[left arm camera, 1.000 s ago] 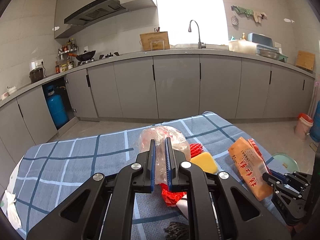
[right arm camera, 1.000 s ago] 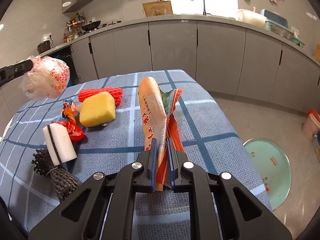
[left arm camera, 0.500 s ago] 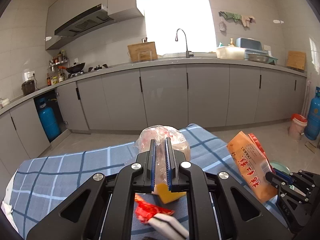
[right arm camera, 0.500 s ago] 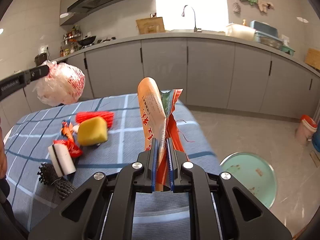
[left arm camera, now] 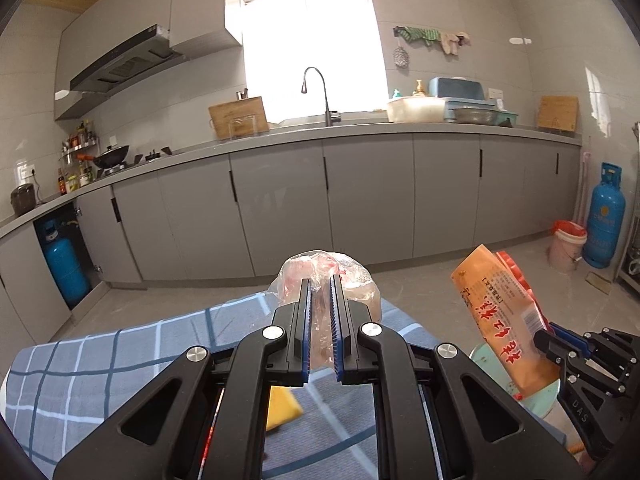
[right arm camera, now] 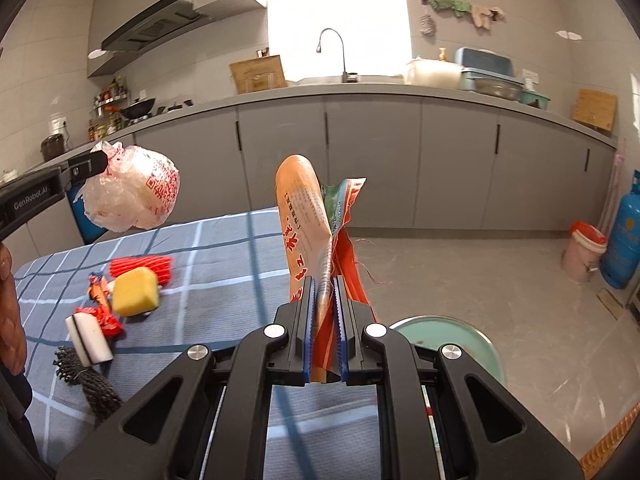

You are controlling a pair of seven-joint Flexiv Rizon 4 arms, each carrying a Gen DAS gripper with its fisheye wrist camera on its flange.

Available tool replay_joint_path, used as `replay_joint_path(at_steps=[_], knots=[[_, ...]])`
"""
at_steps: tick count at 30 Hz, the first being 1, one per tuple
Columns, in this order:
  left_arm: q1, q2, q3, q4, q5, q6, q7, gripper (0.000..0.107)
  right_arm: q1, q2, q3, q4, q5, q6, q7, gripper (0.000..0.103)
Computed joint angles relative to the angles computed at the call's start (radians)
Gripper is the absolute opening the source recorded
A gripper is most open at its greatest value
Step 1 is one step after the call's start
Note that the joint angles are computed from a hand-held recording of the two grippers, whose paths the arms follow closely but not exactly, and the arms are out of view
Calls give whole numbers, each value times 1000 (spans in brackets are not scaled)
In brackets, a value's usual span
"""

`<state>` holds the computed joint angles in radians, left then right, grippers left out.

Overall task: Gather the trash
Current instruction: 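Carry clear bag and orange wrapper over the green basin and open both tools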

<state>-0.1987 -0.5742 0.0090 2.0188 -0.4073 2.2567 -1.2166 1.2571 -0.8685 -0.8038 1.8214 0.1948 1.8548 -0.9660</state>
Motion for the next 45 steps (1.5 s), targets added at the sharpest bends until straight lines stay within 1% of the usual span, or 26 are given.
replay_joint_path(at_steps=[4,10,19,24,26,31,38,41,44,45], knots=[[-15,-20,-9,-38,0,-18,13,10,-7,-3,-14,17,16,2,8,11],[-39,-49,-20,-91,9,-57,21,10,-37,-8,-8,38,33,11,21,11],[-82,-115,-26,-193,15,-139,43,10,-103,-13,26,52,45,21,32,11],[-96,-150,-35,-250,36,-192,45,10,-145,-17,47,54,49,22,36,11],[-91,-164,-51,-275,62,-215,43,10,-164,-21,57,51,47,19,39,11],[-119,-202,-44,-338,78,-267,45,10,-215,-23,91,42,28,10,47,11],[-136,-244,-40,-399,103,-335,38,10,-266,-32,127,33,6,0,62,12],[-126,-261,-59,-423,127,-367,35,10,-292,-37,146,25,-6,-4,69,12],[-124,-274,-63,-443,143,-388,29,11,-313,-46,161,16,-16,-5,73,13],[-123,-280,-66,-448,149,-390,26,21,-320,-48,167,13,-20,-8,75,13]])
